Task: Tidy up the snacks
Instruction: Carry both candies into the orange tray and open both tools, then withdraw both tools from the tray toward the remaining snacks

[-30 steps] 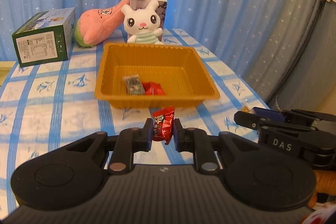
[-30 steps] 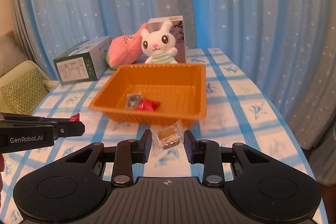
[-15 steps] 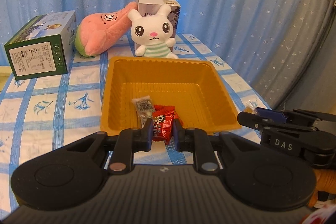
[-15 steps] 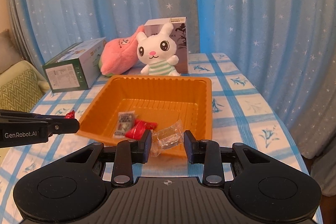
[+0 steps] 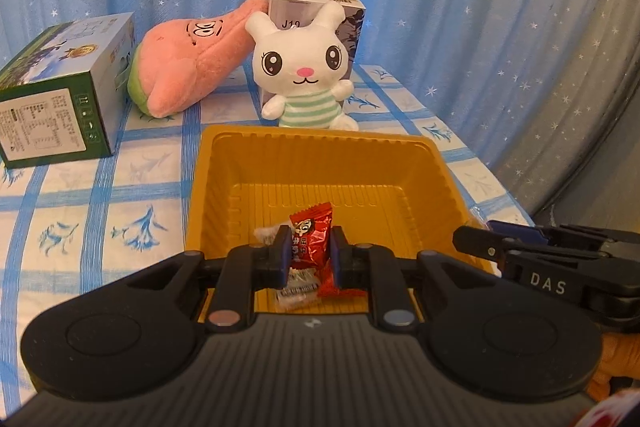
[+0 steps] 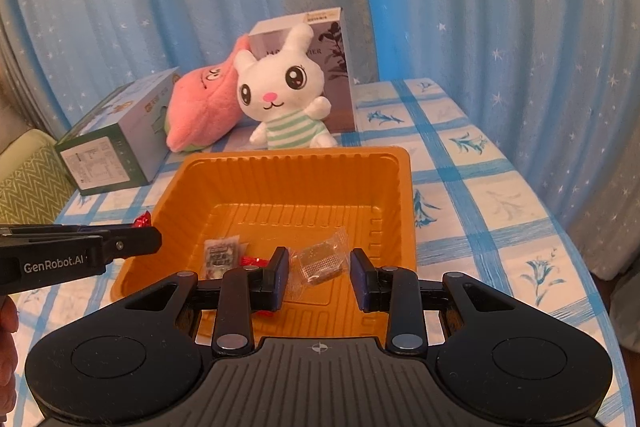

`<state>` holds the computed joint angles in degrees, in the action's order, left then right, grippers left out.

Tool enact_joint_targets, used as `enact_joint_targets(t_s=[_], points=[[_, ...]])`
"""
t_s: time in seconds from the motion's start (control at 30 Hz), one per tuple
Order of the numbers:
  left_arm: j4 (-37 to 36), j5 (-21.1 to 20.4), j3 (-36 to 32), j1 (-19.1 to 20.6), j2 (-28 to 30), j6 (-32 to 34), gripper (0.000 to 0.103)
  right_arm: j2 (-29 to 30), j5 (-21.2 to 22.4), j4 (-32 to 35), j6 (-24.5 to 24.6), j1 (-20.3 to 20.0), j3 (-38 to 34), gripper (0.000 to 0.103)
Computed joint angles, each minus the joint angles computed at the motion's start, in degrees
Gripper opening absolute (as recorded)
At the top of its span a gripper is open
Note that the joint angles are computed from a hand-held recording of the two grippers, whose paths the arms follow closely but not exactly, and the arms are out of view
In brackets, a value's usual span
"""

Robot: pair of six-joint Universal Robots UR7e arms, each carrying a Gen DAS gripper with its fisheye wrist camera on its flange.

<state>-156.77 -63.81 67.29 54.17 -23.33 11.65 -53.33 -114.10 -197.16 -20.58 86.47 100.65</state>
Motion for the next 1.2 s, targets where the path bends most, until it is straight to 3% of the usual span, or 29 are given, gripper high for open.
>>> enact_joint_targets(t_s=[0.07,0.1,0.17,0.63,0.67,0.7,0.77,0.97,1.2], points=[[1.2,0.2,-1.8,0.4,1.1,-0.8,0.022,0.2,0.1,0.8,0.8,-0.3,-0.5,0.033],[1.7,0.6,-2.5,0.6,1.4,-1.4,0.037,0.3,0.2,1.0,1.0,-0.4,-0.6,0.033],[1.6,0.8,-2.7,0.9,1.6,-1.7,0.045,0.4,0.4,1.4,1.5,-0.6,-0.7,0.033],[-0.9,1.3,2.0,1.7,-1.7,-1.5,0.059,0.4,4.0,2.9,4.7,-1.2,-1.9,0.033],[-1.2,1.3,2.6,1.7,-2.0,-1.5,0.061,0.1,5.4,3.3,5.1,-1.5,-1.8,0.036],[-1.5,1.3,3.2,1.6,-2.4,-1.6,0.062,-0.1,6.6,3.4,5.7,-1.8,-1.6,0.05],[-2.3,1.2,4.9,1.5,-3.5,-1.8,0.064,-0.5,7.9,2.0,7.0,-2.1,-0.9,0.068],[-8.2,1.7,12.8,0.6,-7.7,-1.5,0.069,-3.6,7.3,-1.2,6.7,-2.1,3.6,0.069],[-13.2,2.2,23.9,-1.5,-14.3,-4.4,0.071,-8.5,2.4,-5.1,9.3,-0.5,13.1,0.069]])
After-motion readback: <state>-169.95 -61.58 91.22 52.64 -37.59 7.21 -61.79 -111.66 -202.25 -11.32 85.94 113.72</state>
